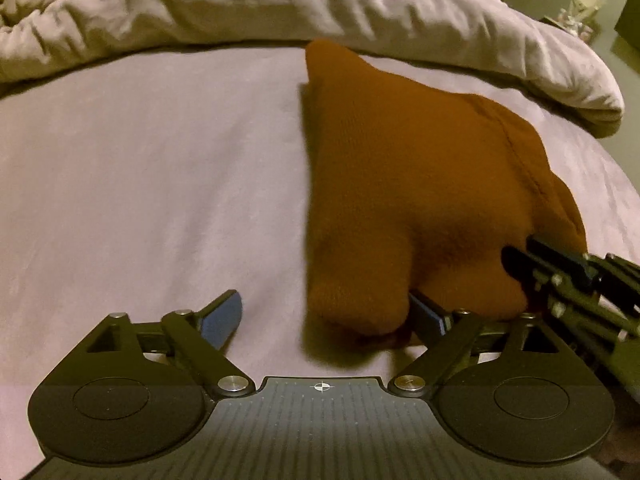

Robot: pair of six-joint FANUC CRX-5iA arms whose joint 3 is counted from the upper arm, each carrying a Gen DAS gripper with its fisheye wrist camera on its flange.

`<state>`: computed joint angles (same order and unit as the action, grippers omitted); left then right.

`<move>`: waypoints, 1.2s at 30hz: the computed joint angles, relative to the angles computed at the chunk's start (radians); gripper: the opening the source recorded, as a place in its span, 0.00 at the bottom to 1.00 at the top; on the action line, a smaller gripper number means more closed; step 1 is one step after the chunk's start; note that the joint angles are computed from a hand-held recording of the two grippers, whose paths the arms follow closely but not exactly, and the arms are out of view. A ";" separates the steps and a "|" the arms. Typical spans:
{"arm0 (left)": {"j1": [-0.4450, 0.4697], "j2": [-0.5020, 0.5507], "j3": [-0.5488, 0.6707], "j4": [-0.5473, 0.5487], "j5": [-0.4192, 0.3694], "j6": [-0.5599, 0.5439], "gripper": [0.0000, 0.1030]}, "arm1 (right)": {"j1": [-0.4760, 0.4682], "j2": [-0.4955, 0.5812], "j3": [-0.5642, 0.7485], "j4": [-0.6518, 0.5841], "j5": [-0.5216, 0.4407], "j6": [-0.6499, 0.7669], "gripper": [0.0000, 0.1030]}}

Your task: Fold small clothes

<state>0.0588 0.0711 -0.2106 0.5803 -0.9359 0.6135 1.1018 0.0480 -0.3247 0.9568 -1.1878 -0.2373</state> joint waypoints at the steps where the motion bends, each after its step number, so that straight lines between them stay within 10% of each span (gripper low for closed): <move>1: -0.004 0.002 -0.006 0.004 0.013 -0.008 0.96 | 0.005 0.002 -0.017 0.016 0.001 0.011 0.21; 9: 0.053 -0.019 0.009 0.087 -0.084 -0.023 0.86 | 0.014 0.000 0.009 0.014 -0.022 0.010 0.21; 36: -0.051 0.084 0.107 0.080 0.027 0.019 0.95 | -0.097 0.011 0.035 -0.082 -0.049 0.042 0.43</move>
